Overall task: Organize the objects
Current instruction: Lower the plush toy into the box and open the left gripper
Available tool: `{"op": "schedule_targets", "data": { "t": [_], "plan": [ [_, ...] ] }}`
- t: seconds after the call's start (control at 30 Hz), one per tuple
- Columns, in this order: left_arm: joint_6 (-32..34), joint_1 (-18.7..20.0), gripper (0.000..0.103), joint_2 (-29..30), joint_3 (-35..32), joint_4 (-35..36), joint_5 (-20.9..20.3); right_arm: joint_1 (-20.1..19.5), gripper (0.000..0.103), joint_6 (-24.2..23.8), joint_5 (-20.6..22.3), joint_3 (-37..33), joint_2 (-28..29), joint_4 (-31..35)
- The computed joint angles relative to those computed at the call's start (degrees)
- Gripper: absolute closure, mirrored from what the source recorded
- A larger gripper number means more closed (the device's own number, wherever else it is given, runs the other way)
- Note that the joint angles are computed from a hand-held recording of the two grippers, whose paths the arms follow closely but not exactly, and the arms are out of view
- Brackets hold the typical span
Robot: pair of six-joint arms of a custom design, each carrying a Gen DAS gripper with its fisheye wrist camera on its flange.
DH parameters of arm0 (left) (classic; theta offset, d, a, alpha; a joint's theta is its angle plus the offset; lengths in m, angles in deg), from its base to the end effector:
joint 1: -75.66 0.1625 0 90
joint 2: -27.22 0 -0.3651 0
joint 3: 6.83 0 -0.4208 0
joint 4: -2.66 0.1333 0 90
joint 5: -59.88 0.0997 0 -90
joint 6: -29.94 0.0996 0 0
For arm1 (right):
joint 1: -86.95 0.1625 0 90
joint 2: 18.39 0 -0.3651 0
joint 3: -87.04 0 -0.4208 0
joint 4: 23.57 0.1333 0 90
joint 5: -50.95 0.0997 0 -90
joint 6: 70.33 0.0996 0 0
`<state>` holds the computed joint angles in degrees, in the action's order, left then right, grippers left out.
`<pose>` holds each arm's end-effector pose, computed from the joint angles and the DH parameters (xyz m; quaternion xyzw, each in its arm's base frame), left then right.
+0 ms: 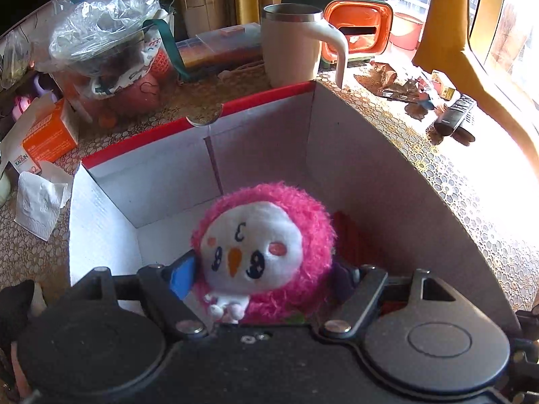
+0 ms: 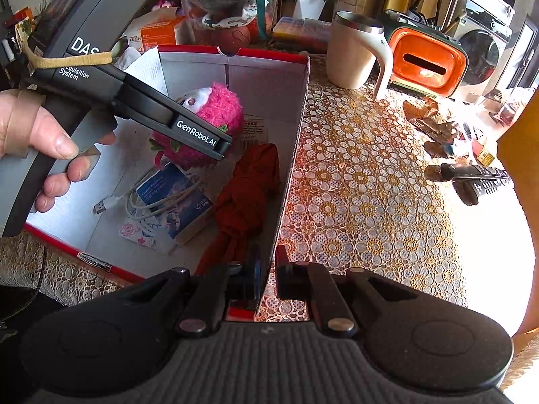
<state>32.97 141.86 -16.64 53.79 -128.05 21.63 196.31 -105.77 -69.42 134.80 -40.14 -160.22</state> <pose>-0.1222 -0.8011 0.2783 0.1161 0.8772 -0.2606 0.3863 0.3570 -0.7658 0.0680 0.3953 -0.8646 0.1351 0.2793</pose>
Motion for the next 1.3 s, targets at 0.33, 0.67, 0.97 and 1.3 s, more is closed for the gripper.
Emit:
{"op": "schedule_targets", "data": {
  "t": [0.33,0.67,0.97,1.3],
  "plan": [
    [-2.07,0.36,0.015,-2.29,1.70,-0.15,-3.01,0.18,0.095,0.11,-0.62,0.20,-0.04,-0.34],
    [-0.84,-1.29,0.014,-7.15,6.90,-5.30,-3.68,0.40,0.095,0.08,-1.50,0.09,0.19,-0.45],
    [1.99,-3.93,0.014,-14.22,13.29,-10.72,-3.37,0.55,0.095,0.39,-2.29,-0.30,0.56,-0.45],
    [2.41,-6.17,0.014,-24.37,22.53,-14.19,-2.08,0.71,0.095,0.51,-3.10,-0.71,0.97,-0.42]
  ]
}}
